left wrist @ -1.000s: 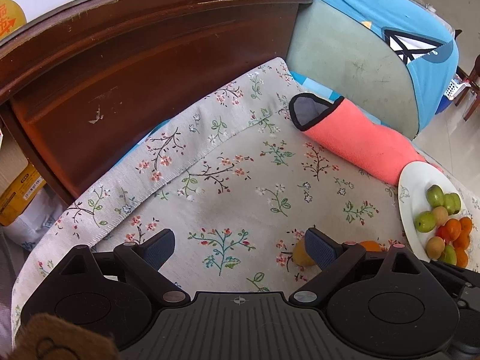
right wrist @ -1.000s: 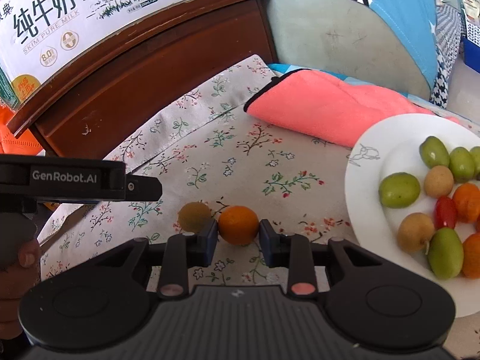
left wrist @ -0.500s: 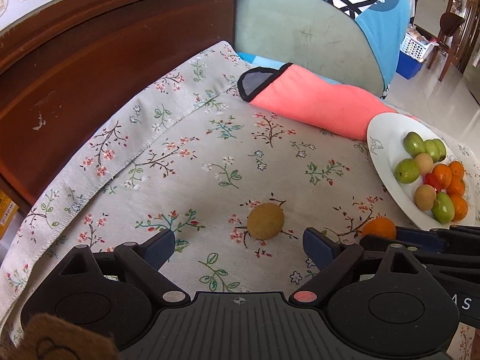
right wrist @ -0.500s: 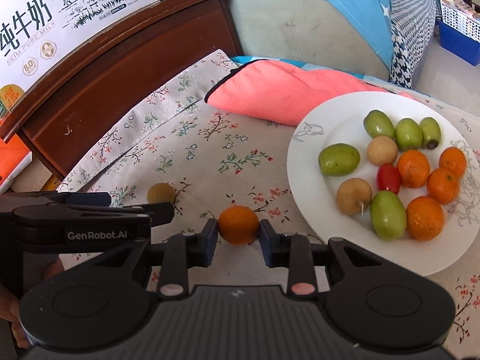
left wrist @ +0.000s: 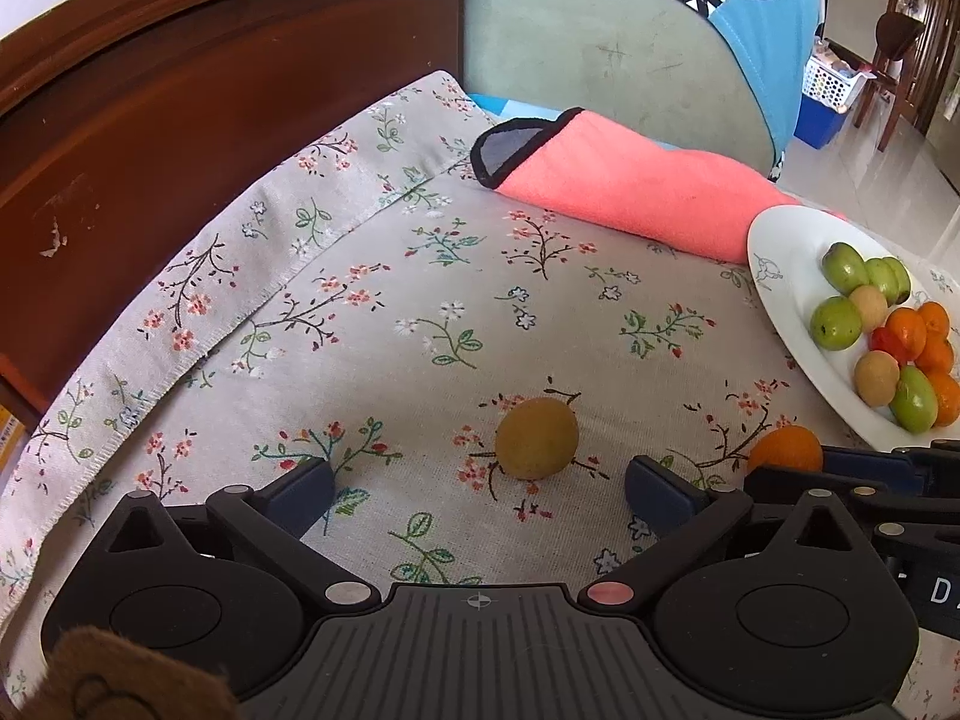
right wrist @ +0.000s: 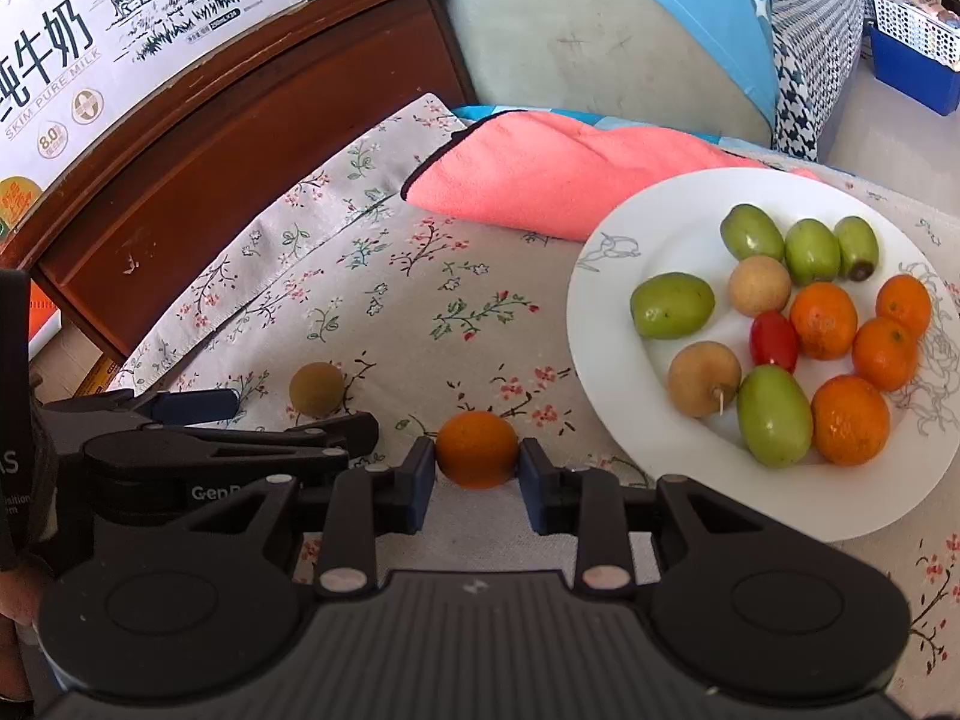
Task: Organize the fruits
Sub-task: 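Grasp a mandarin orange with the right tool while the left tool grasps a kiwi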
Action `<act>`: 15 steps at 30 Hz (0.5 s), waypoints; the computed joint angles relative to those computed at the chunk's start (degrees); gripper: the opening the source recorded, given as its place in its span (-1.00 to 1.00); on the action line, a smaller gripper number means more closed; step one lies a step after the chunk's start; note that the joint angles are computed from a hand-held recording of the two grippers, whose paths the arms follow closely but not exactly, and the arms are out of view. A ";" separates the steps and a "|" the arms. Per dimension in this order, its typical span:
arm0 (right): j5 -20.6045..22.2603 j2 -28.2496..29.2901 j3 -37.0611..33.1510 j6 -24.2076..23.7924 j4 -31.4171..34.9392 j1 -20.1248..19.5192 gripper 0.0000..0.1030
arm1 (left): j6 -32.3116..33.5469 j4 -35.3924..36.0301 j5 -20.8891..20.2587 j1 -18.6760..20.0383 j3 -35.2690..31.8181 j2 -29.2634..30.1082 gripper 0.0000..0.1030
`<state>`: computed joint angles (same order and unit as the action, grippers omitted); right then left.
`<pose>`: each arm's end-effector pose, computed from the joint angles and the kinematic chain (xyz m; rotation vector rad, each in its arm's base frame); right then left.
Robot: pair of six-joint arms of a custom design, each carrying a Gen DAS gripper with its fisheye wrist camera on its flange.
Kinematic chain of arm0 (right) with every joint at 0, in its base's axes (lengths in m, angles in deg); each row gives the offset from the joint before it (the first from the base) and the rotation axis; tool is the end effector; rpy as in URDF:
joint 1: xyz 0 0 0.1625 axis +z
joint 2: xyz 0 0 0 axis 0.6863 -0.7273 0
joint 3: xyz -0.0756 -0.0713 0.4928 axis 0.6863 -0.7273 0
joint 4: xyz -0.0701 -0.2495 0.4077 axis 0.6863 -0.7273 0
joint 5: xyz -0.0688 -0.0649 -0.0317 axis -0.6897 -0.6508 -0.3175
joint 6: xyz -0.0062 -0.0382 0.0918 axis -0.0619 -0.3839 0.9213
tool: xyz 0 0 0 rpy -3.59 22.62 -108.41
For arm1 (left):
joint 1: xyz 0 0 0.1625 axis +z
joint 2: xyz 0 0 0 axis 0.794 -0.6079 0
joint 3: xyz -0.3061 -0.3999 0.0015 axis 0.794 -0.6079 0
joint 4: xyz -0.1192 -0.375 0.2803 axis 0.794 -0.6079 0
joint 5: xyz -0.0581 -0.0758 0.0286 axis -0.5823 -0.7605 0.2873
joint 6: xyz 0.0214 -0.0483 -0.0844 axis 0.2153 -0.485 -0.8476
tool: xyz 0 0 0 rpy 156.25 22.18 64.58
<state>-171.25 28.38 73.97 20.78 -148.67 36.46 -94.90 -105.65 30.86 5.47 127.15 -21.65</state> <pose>-0.0208 -0.8202 0.2011 0.7486 -2.6935 0.5665 -0.2114 -0.7511 -0.1028 0.0957 2.2016 -0.8109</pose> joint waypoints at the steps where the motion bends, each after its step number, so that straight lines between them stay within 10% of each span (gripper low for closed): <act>1: -0.04 0.01 0.02 -0.01 -0.06 0.01 -0.39 | -0.10 0.10 0.18 -0.03 -0.08 0.08 1.00; 12: -0.16 -0.02 0.23 -0.30 -0.39 0.07 -0.38 | 1.28 -1.46 -0.07 -0.18 0.28 -0.30 0.95; 15: -0.10 -0.03 0.21 -0.34 -0.35 0.05 -0.38 | 4.79 -3.98 -0.73 -0.33 0.17 0.12 0.66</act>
